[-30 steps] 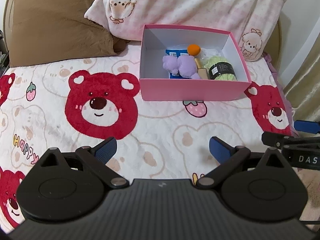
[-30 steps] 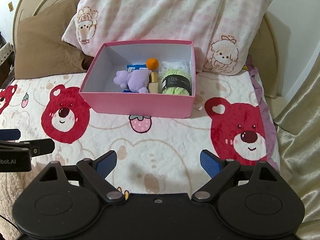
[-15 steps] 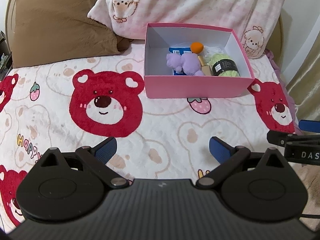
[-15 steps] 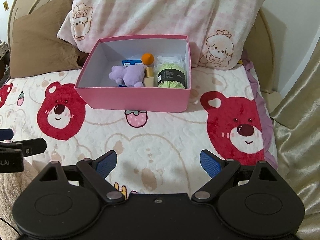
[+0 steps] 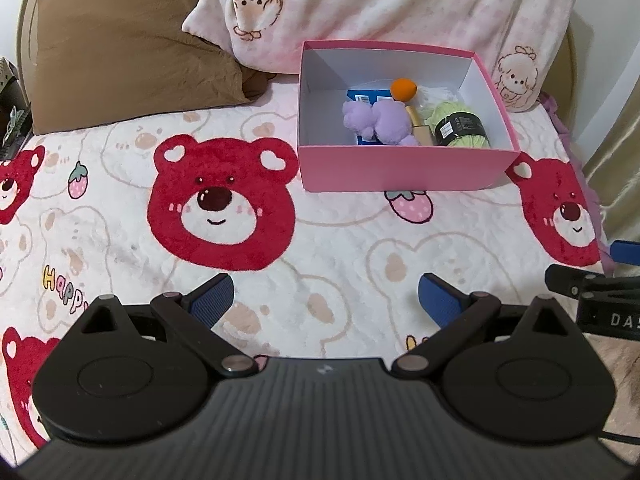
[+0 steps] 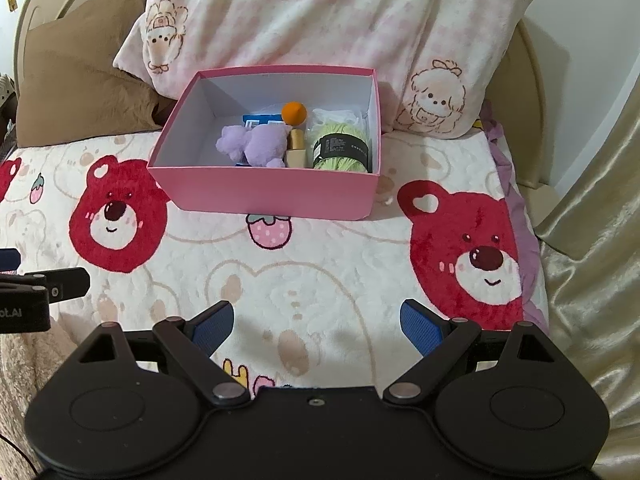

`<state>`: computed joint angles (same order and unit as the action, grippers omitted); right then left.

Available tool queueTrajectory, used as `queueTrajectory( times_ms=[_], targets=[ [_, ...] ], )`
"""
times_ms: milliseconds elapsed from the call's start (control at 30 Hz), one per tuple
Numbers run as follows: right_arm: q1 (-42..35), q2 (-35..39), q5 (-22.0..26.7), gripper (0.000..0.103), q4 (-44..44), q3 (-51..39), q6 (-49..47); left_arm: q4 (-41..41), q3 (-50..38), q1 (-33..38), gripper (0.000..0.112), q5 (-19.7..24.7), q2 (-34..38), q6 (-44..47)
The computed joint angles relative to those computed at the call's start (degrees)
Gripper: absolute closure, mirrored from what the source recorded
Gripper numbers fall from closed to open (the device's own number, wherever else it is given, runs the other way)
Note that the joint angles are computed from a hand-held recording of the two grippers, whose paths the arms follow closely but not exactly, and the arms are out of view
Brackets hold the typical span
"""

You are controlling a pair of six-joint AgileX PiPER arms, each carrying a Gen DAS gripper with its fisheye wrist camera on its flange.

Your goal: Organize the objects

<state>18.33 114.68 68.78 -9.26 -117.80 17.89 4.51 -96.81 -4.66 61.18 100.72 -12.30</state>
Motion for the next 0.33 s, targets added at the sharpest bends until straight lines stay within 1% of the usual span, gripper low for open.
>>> queueTrajectory(
  times_ms=[333],
  targets=[
    [0.5, 0.5, 1.0, 0.011, -0.7, -0.9, 0.5, -0.4, 0.5, 0.2, 0.010, 0.1, -0.2, 0.1]
  ],
)
